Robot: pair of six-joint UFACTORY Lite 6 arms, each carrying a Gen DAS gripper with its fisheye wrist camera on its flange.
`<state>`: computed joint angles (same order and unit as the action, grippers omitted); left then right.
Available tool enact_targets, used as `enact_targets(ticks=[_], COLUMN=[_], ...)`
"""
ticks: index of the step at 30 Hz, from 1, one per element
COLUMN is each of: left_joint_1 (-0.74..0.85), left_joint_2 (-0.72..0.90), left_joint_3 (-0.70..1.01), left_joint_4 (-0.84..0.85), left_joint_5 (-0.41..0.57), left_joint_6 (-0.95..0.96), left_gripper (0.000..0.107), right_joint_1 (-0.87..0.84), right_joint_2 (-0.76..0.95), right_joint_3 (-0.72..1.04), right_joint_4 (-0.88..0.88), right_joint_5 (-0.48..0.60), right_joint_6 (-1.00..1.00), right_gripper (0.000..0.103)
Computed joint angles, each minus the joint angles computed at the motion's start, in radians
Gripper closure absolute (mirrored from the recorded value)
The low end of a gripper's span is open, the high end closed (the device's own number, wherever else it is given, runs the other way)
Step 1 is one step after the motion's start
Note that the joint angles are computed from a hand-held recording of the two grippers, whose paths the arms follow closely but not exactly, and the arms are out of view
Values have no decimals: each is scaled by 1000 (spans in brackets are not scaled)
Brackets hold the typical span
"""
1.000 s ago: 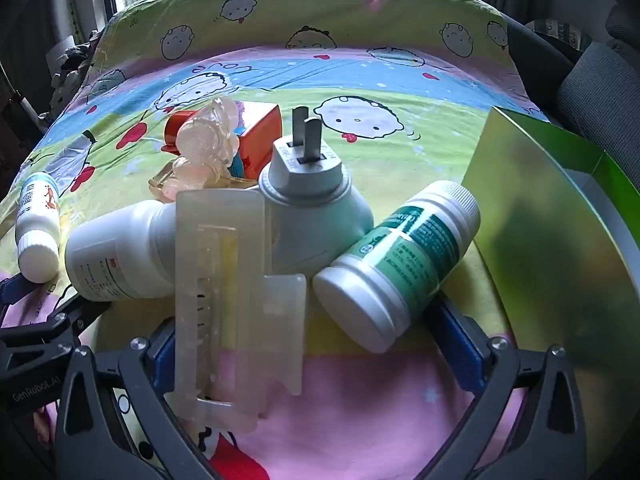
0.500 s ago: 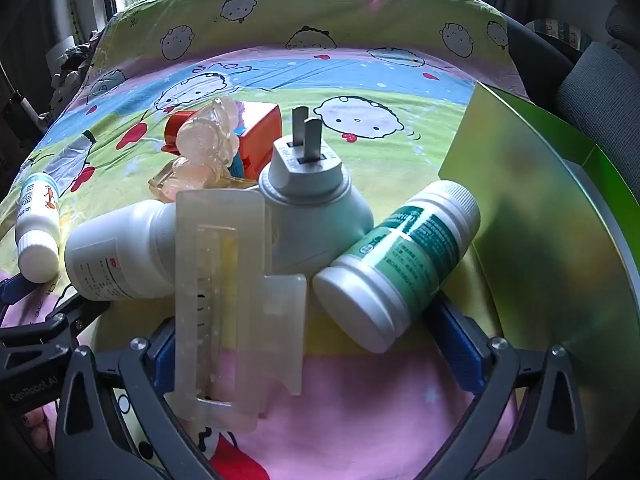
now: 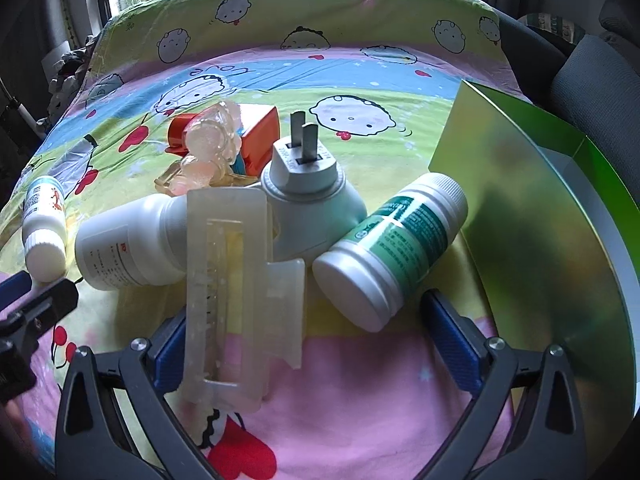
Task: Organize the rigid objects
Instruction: 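Move the right tool toward the white bottle with orange-print label, then grasp the white bottle with orange-print label with the right gripper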
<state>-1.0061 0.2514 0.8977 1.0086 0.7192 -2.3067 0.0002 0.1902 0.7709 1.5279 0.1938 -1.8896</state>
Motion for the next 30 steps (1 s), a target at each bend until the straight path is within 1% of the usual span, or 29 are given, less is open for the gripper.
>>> enact_targets(ticks=[2, 3, 5, 7, 11, 12, 14, 15, 16, 17, 18, 20, 23, 25, 26, 28, 30], left_joint_1=[-14, -20, -32, -40, -37, -28, -4, 6, 16, 25, 31, 43, 73, 113, 136, 175, 202], left_joint_2=[-39, -61, -108, -157, -255, -280, -329, -352, -374, -396, -415, -449, -491, -513, -524, -532, -531], left_joint_3=[-18, -30, -59, -92, -171, -194, -245, -269, -293, -313, -333, -368, -421, -455, -474, -498, -510], left_joint_4=[5, 9, 23, 35, 52, 55, 63, 74, 84, 89, 102, 126, 176, 224, 261, 333, 383], left_joint_5=[23, 34, 49, 62, 86, 80, 53, 37, 19, 4, -9, -28, -80, -142, -178, -241, -280], left_joint_6=[-7, -16, -43, -68, -116, -123, -146, -163, -180, -194, -212, -243, -300, -347, -378, -445, -487], left_gripper=[4, 4, 4, 4, 4, 4, 4, 4, 4, 4, 5, 9, 17, 23, 25, 36, 39], right_joint_1=[-21, -38, -73, -93, -119, -118, -106, -93, -80, -62, -38, 24, 134, 205, 240, 303, 343], right_joint_2=[-53, -81, -125, -164, -225, -234, -246, -242, -234, -218, -200, -151, -42, 23, 60, 148, 248], right_joint_3=[-31, -43, -54, -57, -46, -37, -9, 13, 33, 62, 91, 167, 307, 385, 428, 524, 642], right_joint_4=[13, -8, -84, -160, -289, -316, -395, -433, -461, -490, -517, -579, -640, -671, -691, -735, -778], right_joint_5=[31, 59, 120, 154, 236, 262, 321, 353, 386, 425, 462, 529, 624, 656, 664, 694, 759], right_joint_6=[-25, -10, 60, 140, 282, 322, 430, 483, 523, 564, 605, 703, 819, 879, 916, 989, 1056], right_gripper=[2, 2, 2, 4, 14, 15, 22, 23, 28, 34, 36, 46, 49, 49, 49, 49, 50])
